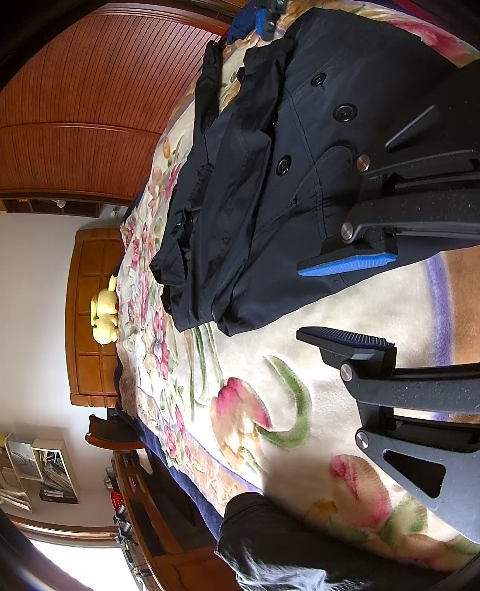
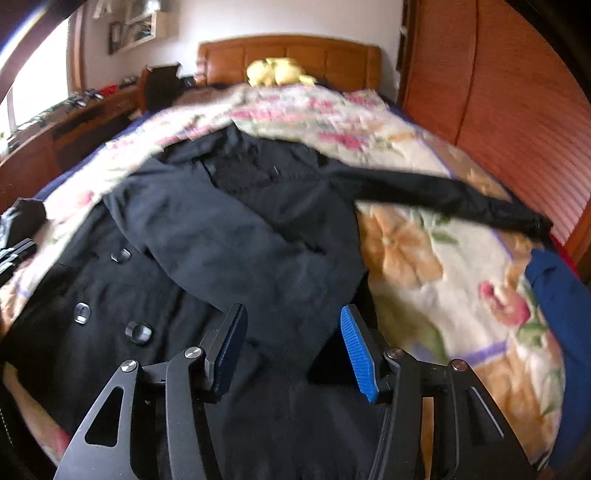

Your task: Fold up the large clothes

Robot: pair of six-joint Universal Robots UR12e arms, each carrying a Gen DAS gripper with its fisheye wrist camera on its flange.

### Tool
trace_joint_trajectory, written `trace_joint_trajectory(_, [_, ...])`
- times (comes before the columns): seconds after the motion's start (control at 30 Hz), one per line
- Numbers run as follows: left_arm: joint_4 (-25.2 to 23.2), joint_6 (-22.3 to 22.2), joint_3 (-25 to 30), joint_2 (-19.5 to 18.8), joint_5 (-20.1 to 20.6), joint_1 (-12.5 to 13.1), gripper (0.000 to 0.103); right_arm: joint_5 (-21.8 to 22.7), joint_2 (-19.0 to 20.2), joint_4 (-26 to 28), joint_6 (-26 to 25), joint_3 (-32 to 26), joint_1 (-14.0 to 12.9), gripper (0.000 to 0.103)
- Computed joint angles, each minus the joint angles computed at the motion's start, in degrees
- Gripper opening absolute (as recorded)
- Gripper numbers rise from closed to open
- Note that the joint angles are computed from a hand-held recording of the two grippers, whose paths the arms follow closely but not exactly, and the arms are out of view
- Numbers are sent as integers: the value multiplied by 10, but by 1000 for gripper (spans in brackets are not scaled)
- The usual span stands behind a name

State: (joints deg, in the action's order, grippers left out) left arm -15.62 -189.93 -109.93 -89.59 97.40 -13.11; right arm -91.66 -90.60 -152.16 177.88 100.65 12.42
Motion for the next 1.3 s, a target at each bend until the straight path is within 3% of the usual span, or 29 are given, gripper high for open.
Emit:
trace_joint_trajectory(0.13, [-1, 0, 1, -1, 1, -1, 29, 11, 19, 35, 34, -17, -12, 54])
trace_joint_trajectory(0.2, [-1, 0, 1, -1, 1, -1, 29, 38, 19, 38, 44, -17, -20, 39])
trace_joint_trajectory(0.27, [-1, 1, 1, -1, 1, -1, 29, 65, 21, 40, 39, -17, -26, 10])
trace_joint_trajectory(0.33, [0, 2, 0, -2, 2, 0, 29, 38, 22, 42, 26, -18, -19, 3])
trace_joint_trajectory(0.4, [0, 1, 0, -2, 2, -1, 29, 55, 15, 25, 32, -11, -24, 2])
trace_joint_trajectory(0.53, [-2, 3, 1, -3, 4, -2, 29, 64, -5, -17, 38, 7, -27, 1])
trace_joint_trajectory(0.73, [-7, 9, 0, -5, 16, -5, 29, 42, -7, -28, 5, 12, -18, 1])
trace_joint_trajectory(0.9, [-12, 12, 2, -8, 22, -7, 29, 64, 2, -35, -7, 8, -23, 2])
trace_joint_trajectory(1.0, [-22, 15, 6, -11, 34, -12, 29, 68, 21, -24, -35, -15, -23, 20])
trace_joint_trajectory(1.07, [-26, 19, 7, -12, 42, -14, 29, 70, 37, -27, -47, -30, -24, 42])
trace_joint_trajectory(1.2, [-33, 29, 11, -17, 61, -21, 29, 84, 68, -1, -76, -62, -28, 43])
trace_joint_trajectory(1.3, [-41, 32, 15, -21, 72, -25, 29, 107, 89, 89, -95, -91, -33, 44])
